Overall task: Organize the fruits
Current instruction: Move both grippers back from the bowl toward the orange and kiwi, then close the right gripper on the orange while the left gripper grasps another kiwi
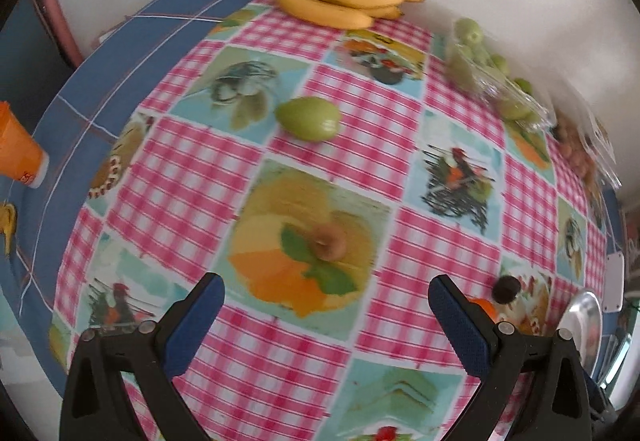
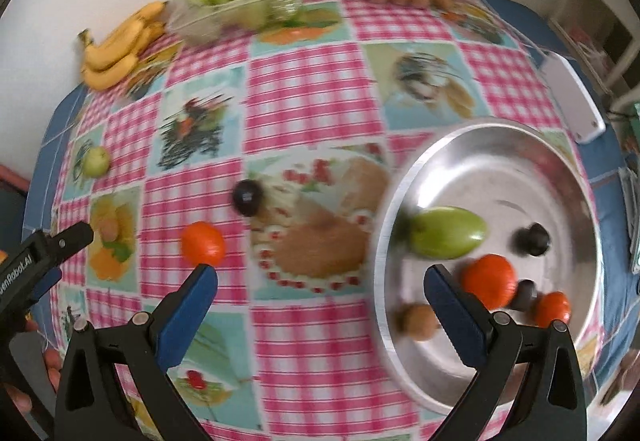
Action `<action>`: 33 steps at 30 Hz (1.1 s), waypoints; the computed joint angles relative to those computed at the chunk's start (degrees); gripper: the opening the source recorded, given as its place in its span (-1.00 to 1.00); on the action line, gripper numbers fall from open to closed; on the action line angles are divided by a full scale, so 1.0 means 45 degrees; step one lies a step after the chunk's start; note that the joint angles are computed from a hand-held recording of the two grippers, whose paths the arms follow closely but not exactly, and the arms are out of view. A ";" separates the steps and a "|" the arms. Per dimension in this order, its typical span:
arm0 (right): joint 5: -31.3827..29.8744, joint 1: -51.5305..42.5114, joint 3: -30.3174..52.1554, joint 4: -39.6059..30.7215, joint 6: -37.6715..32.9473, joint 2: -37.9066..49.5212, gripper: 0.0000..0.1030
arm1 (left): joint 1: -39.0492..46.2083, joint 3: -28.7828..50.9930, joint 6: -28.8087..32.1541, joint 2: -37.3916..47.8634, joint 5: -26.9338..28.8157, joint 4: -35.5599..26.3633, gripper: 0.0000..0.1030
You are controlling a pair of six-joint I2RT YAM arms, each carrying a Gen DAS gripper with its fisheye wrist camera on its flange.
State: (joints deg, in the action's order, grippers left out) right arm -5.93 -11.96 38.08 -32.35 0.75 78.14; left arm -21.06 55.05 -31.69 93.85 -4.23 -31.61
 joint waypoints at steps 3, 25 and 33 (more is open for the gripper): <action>0.0087 0.0831 -0.0181 0.0382 0.0161 -0.0041 0.99 | 0.0393 -0.0142 0.0232 -0.0156 0.0051 0.0007 1.00; -0.0464 0.1645 -0.0355 0.1816 0.0707 0.0636 0.99 | 0.0326 -0.0277 0.0994 0.0285 0.0474 0.1367 1.00; -0.0428 0.2347 -0.0436 0.2320 0.1232 0.0863 0.81 | 0.0518 -0.0063 0.1351 0.0907 0.0831 0.1432 0.76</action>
